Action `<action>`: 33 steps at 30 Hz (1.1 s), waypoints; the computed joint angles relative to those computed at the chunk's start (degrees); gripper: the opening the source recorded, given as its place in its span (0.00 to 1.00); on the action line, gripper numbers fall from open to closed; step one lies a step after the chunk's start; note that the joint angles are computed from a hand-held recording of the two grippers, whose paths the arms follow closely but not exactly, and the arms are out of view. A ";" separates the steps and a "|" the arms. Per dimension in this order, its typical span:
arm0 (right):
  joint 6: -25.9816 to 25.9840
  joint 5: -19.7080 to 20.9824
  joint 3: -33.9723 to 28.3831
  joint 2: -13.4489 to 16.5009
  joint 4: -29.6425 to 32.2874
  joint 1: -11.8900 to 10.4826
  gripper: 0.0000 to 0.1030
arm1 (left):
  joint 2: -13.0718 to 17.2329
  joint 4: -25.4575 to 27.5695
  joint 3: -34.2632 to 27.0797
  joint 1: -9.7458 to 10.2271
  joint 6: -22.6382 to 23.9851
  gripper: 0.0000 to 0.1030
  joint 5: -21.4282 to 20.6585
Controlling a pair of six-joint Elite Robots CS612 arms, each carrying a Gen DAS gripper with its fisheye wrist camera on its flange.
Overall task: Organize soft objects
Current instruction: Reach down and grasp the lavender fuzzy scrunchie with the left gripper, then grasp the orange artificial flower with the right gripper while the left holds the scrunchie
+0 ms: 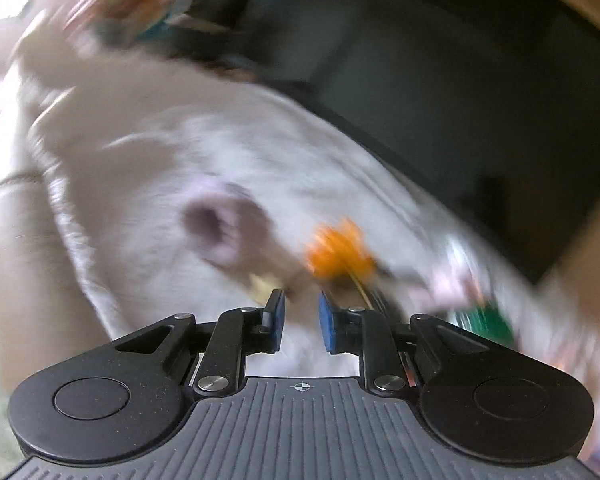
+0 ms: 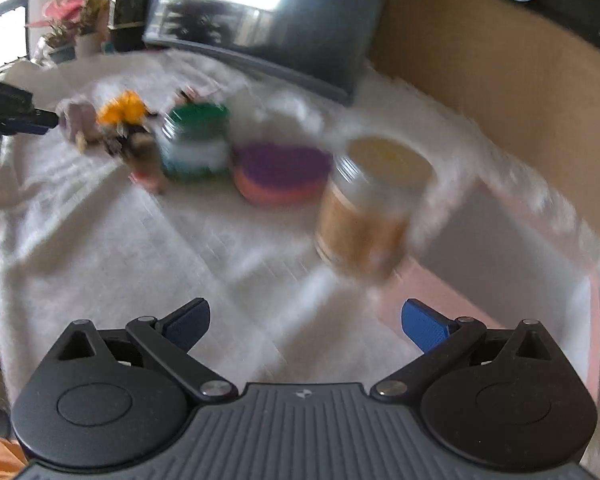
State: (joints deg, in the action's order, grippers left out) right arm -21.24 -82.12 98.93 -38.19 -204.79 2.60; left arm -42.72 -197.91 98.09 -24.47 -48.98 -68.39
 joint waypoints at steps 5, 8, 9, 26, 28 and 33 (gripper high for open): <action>-0.05 1.64 -2.70 -0.02 3.32 1.62 1.00 | 2.03 -2.03 -2.94 4.96 -12.36 0.20 -5.58; -0.50 2.11 -3.66 -0.07 5.94 2.31 1.00 | 2.70 -1.30 -4.14 5.59 -14.84 0.20 -4.87; -0.86 2.09 -3.66 -0.01 6.06 2.48 1.00 | 2.91 -1.30 -4.60 5.63 -13.65 0.20 -4.33; -2.07 1.88 -4.60 0.26 10.45 2.18 1.00 | 6.47 12.73 -13.41 5.85 1.71 0.21 -5.26; -2.26 2.39 -4.67 0.29 9.99 2.24 1.00 | 7.03 11.89 -13.84 5.44 3.25 0.24 -1.23; -4.26 2.68 -5.94 0.67 5.93 3.21 0.93 | 7.10 10.94 -13.47 5.75 6.76 0.19 -3.10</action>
